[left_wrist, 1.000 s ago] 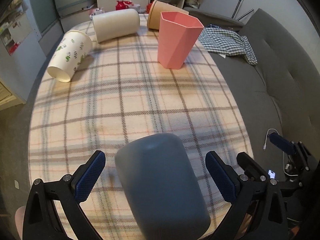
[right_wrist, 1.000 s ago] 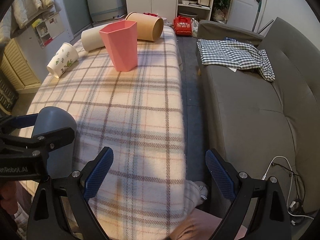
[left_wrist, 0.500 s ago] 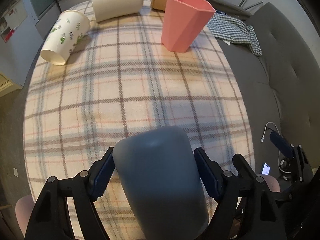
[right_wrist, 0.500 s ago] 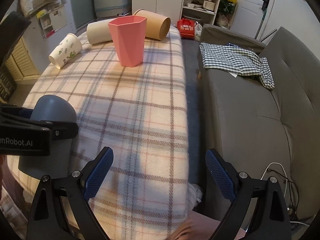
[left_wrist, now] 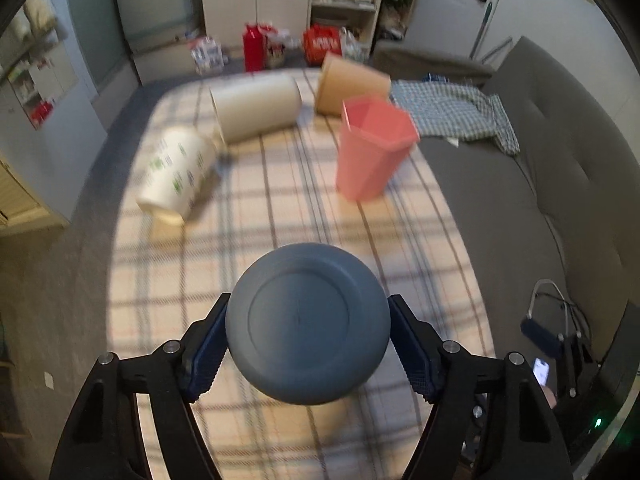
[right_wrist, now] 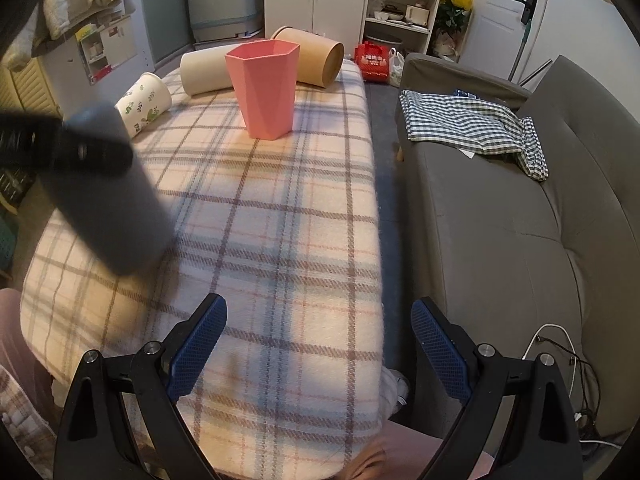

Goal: Flip cup upside down
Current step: 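Turn the grey cup bottom-up with the left gripper and lower it onto the table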

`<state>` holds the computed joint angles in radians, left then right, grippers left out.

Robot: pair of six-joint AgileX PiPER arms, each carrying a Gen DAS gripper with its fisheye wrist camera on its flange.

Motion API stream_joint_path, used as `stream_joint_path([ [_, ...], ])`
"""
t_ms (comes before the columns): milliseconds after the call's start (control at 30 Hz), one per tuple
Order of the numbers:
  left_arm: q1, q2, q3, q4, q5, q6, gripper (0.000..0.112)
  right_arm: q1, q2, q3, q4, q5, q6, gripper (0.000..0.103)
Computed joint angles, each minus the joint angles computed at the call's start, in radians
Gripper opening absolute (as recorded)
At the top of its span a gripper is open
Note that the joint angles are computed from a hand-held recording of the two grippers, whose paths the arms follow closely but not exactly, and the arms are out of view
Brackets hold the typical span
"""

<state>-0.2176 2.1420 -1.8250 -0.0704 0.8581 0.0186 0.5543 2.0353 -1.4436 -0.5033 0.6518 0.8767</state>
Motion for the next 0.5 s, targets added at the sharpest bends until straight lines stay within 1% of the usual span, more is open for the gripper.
stream_joint_path([
  [133, 0.002, 0.006, -0.031, 0.030, -0.039, -0.015, 0.076, -0.001, -0.007, 0.011, -0.022, -0.010, 0.034, 0.094],
  [233, -0.007, 0.016, -0.032, 0.075, -0.087, -0.028, 0.076, -0.009, -0.018, 0.029, -0.042, -0.033, 0.076, 0.094],
  [333, -0.022, 0.053, -0.071, 0.133, -0.089, -0.057, 0.076, -0.016, -0.023, 0.041, -0.056, -0.051, 0.110, 0.094],
  [500, -0.023, 0.086, -0.081, 0.133, -0.130, -0.056, 0.076, -0.023, -0.020, 0.047, -0.065, -0.071, 0.141, 0.094],
])
